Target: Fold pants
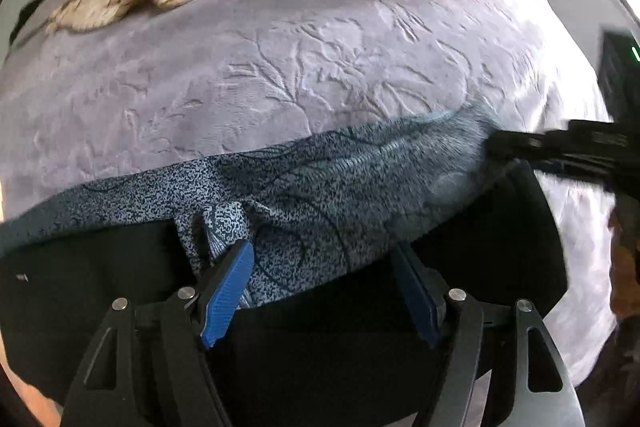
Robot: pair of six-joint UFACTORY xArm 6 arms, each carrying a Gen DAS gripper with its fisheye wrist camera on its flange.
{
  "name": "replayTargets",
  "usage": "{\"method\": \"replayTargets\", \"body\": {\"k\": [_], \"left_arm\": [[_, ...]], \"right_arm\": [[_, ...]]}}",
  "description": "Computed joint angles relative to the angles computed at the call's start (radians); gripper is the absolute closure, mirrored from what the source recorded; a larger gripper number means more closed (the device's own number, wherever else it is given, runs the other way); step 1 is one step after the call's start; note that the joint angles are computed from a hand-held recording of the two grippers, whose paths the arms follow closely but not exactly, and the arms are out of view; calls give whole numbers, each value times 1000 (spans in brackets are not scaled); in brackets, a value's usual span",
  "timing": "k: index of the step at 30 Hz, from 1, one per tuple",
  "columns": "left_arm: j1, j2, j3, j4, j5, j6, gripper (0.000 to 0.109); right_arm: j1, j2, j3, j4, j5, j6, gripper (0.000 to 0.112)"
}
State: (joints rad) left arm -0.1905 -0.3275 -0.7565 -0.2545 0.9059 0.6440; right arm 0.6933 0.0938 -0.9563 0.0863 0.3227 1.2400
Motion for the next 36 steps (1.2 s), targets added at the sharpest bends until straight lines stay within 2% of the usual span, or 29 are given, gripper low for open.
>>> {"method": "replayTargets", "body": {"k": [2,3,5,7,9,11,13,17,19,22,24,25,28,30,31,32,33,36], "left_arm": [[-5,-11,10,18,-6,-3,36],[-1,-11,4,12,6,-6,36],[27,-7,-28,-15,53,-17,36],[48,-19,-39,-4,62,-26,36],[79,-35,-43,9,65,-24,36],[118,-34,-57,14,76,-17,36],[146,-27,-64,35,71,-19,36],[185,-26,-53,82,48,-40,36],[204,-29,-45,92,43,-44,36],[249,-35,-44,106,54,-32,36],[276,-36,-43,105,64,-17,36],[290,-34,-45,104,67,-9,36],[333,-30,-57,104,91,17,36],[351,-36,-61,104,105,27,34],[359,-37,-63,109,109,29,28],[366,-44,-59,120,109,23,17],[373,-52,-53,118,106,27,16],[398,-71,-49,116,124,43,16]], "right_arm": [[2,53,-106,-160,161,56,62],[7,67,-143,-201,216,79,62],[16,61,-174,-238,271,108,61],[30,42,-200,-270,325,126,61],[45,-8,-172,-320,305,174,62],[53,-10,-167,-310,212,182,75],[64,29,-185,-190,108,84,80],[89,204,-342,-37,50,-50,80],[105,317,-443,89,12,-130,81],[127,473,-640,163,67,-214,82],[135,526,-742,139,131,-224,81],[140,515,-748,128,159,-231,80],[158,427,-631,231,67,-263,80],[162,378,-604,135,135,-202,80],[170,353,-595,68,186,-159,80],[176,336,-588,44,215,-142,80],[187,309,-566,21,243,-113,80],[224,250,-485,44,208,-53,80]]}}
